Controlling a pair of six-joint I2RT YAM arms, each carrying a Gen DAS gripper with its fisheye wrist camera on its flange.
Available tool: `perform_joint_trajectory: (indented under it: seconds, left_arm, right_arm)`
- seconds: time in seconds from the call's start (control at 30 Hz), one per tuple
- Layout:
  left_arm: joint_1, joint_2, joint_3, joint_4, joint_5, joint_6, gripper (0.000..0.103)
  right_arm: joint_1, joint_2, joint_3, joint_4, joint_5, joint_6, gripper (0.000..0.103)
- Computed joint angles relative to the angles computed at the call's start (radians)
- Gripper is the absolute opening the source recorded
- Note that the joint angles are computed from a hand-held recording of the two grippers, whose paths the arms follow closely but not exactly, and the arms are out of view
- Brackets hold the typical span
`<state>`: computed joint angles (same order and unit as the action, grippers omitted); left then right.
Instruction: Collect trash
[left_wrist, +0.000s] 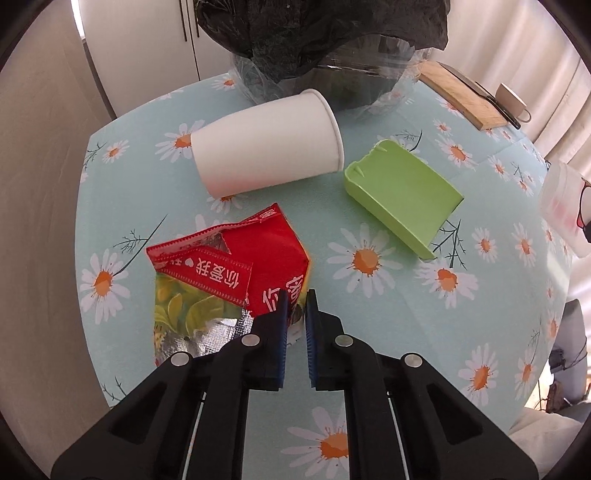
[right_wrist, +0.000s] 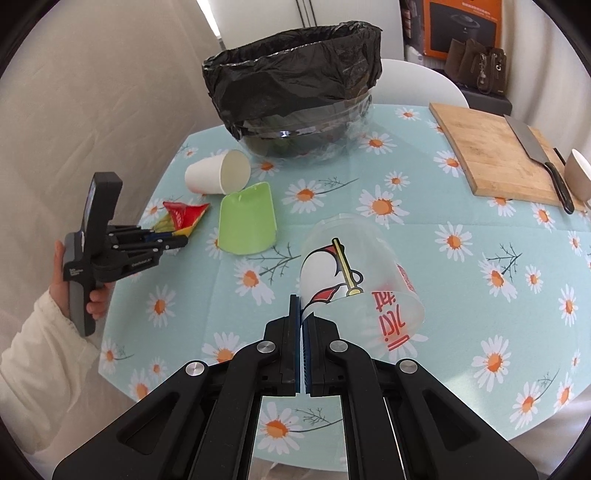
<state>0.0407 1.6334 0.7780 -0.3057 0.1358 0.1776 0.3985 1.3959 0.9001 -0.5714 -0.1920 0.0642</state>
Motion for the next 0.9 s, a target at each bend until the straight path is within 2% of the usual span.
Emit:
perform_joint_trajectory:
  seconds: [0.47, 0.9]
  left_arm:
    - [-0.221, -0.300, -0.075, -0.150, -0.184, -0.363, 0.008]
    - [-0.495, -0.410, -0.036, -0.293, -0.394, -0.655, 0.008]
  right_arm:
    - [-0.240, -0.046, 0.086, -0.140, -0.183, -0.381, 0.001]
    - [-0.361, -0.048, 0.141, -0.222, -0.299, -0.640, 0.002]
